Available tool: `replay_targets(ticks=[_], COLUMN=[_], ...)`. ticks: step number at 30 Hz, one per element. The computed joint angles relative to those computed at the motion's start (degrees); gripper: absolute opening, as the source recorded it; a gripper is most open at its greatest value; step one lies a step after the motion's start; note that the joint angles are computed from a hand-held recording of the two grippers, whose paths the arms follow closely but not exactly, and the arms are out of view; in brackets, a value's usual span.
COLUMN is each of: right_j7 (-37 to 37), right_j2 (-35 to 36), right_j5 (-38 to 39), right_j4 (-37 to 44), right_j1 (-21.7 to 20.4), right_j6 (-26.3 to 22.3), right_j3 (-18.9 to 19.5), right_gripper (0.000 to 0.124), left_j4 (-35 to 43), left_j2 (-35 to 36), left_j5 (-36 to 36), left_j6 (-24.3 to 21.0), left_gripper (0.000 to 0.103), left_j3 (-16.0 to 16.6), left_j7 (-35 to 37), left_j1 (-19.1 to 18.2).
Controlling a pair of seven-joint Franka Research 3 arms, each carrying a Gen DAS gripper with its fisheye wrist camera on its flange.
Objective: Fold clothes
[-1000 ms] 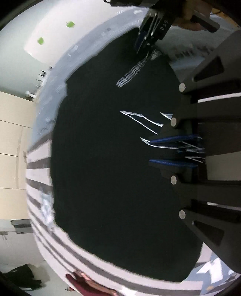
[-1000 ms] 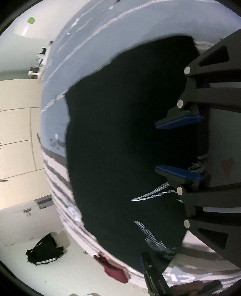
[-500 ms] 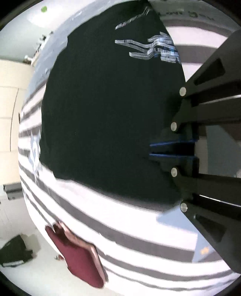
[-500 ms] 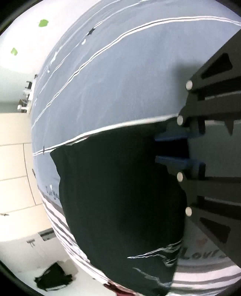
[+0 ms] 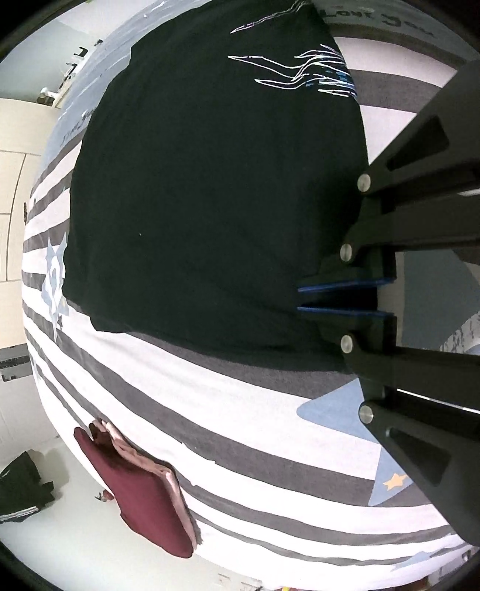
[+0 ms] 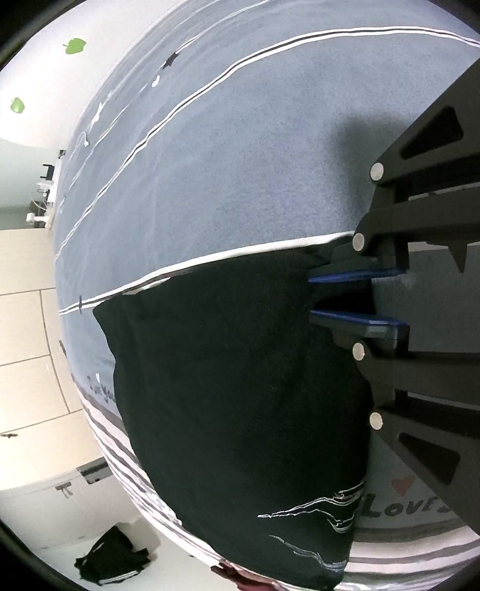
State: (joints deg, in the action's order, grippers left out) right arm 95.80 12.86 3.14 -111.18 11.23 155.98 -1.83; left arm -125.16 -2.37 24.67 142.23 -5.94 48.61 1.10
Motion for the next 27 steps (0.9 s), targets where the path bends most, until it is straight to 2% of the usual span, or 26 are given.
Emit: replay_targets(ticks=[12, 18, 20, 22, 23, 24, 27], right_j7=[-2.0, -4.1, -4.0, -3.6, -3.6, -3.3, -2.5], right_j2=[1.1, 0.9, 1.1, 1.3, 1.3, 1.2, 0.5], right_j5=[0.6, 2.5, 3.6, 5.2, 6.7, 6.7, 3.5], right_j4=[1.5, 1.5, 2.9, 4.6, 5.4, 6.0, 6.9], right_j1=[-0.3, -0.9, -1.2, -1.6, -1.9, -1.8, -0.6], right_j6=[-1.1, -1.5, -3.6, -5.9, -7.0, -7.5, -5.9], right_j3=[0.3, 0.6, 0.6, 0.8, 1.1, 1.1, 0.6], right_gripper=[0.013, 0.013, 0.012, 0.017, 0.022, 0.026, 0.034], left_j4=[1.0, -2.2, -3.5, -4.7, -4.4, -3.8, -1.8], left_j2=[1.2, -0.3, -1.3, -2.7, -3.3, -3.8, -4.8], left_j5=[0.7, -7.0, -15.1, -23.3, -22.0, -17.4, -6.1], left_j6=[-0.7, 5.0, 7.4, 9.3, 8.8, 8.0, 8.3], left_gripper=[0.009, 0.009, 0.009, 0.009, 0.009, 0.012, 0.035], left_j3=[0.1, 1.2, 2.1, 3.5, 3.1, 2.4, 0.8], left_j7=[0.3, 3.4, 7.0, 9.2, 7.1, 3.7, -2.6], left_j1=[-0.3, 0.8, 1.1, 1.2, 2.2, 3.1, 4.4])
